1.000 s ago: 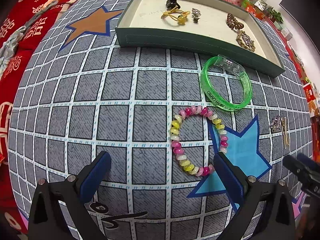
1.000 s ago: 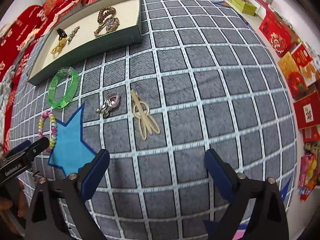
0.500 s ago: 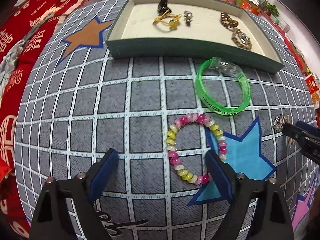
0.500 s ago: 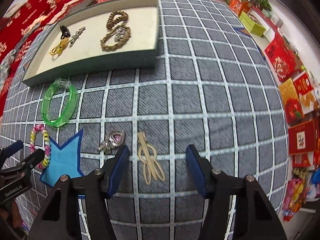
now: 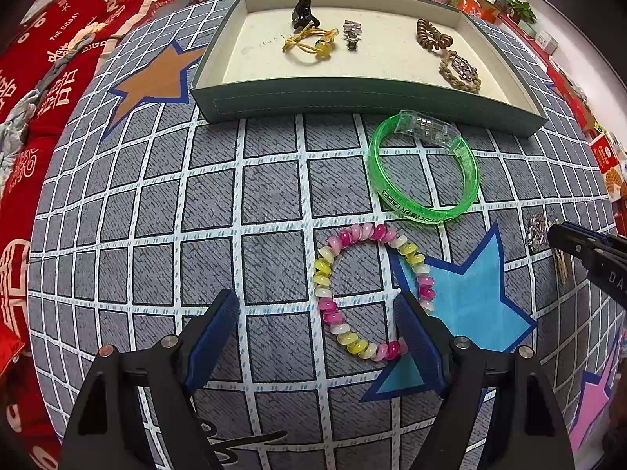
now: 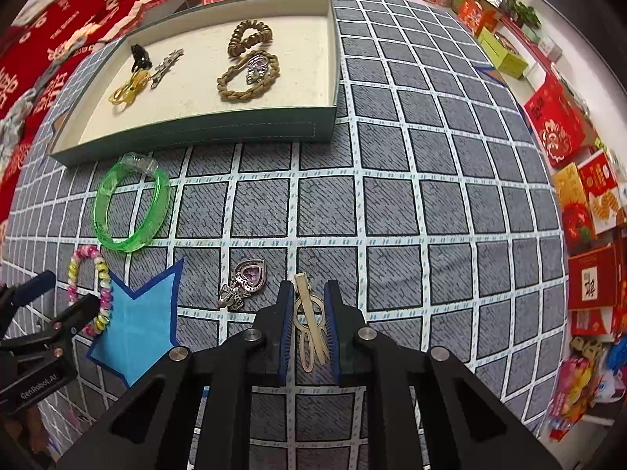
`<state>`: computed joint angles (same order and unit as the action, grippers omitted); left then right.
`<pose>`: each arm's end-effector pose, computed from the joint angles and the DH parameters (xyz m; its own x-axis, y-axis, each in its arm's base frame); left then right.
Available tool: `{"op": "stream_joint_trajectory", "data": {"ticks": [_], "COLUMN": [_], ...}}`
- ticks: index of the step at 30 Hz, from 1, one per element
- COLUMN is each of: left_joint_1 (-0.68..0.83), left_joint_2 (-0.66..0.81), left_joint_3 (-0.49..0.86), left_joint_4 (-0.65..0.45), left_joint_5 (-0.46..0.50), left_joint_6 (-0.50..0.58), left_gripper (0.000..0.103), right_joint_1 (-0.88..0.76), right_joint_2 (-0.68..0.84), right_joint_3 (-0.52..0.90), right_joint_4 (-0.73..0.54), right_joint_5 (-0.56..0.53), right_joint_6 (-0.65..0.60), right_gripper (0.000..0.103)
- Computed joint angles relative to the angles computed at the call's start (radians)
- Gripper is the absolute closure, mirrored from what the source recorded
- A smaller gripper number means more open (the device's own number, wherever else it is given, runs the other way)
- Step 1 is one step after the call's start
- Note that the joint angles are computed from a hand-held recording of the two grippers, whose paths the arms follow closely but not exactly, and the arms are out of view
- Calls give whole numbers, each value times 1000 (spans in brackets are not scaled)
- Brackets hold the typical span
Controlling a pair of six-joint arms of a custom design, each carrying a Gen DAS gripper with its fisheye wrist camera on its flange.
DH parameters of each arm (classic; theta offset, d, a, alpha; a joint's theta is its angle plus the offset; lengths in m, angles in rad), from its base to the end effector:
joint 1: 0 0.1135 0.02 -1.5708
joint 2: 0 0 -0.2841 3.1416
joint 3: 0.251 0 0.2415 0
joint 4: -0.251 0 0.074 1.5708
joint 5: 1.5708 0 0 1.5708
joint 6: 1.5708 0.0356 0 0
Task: Organize jewelry
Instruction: 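Move both tools back over the beaded bracelet and tan hair clip, then grasp the pastel beaded bracelet with the left tool while the right tool grasps the tan hair clip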
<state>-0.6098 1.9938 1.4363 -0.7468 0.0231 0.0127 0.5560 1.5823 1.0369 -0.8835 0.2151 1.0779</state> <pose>0.3239 -0.2273 0.1940 -0.7834 0.5628 -0.2636 0.5875 0.8090 -0.0189 0.2331 0.1359 0.2198 -0.8295 0.4978 -0.2531 0.5089 0.8605 0.0246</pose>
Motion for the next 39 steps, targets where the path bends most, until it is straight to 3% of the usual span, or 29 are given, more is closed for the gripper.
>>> {"op": "stream_joint_trajectory", "data": {"ticks": [1, 4, 6, 7, 8, 14, 21, 31, 34, 35, 36, 39], "left_joint_1": [11, 19, 12, 17, 20, 56, 117, 156, 157, 154, 157, 151], "left_joint_2": [-8, -34, -42, -52, -48, -30, -78, -137, -136, -137, -141, -139], "left_joint_3": [-17, -43, -41, -41, -32, 23, 6, -48, -50, -50, -53, -53], "left_joint_4": [10, 27, 28, 21, 12, -49, -77, -93, -96, -96, -99, -95], "left_joint_5": [6, 16, 22, 29, 44, 128, 179, 191, 194, 193, 194, 194], "left_joint_6": [12, 35, 48, 61, 66, 44, 103, 139, 142, 140, 145, 138], "left_gripper": [11, 31, 53, 72, 81, 81, 81, 81, 81, 81, 81, 81], "right_joint_1": [-2, -13, -2, 1, -1, 14, 43, 73, 73, 65, 62, 56], "right_joint_2": [-19, -96, -119, -132, -148, -273, -352, -316, -287, -281, -271, -261], "right_joint_3": [-13, -76, -96, -109, -125, -239, -261, -256, -243, -241, -240, -243], "right_joint_4": [5, 24, 25, 29, 33, 64, 42, 51, 44, 46, 50, 54], "right_joint_5": [-6, -25, -26, -28, -32, -52, -45, -59, -45, -45, -37, -32], "right_joint_6": [7, 26, 51, 62, 70, 157, 210, 223, 199, 191, 191, 181], "right_gripper": [95, 98, 98, 98, 98, 98, 98, 97, 82, 66, 59, 59]}}
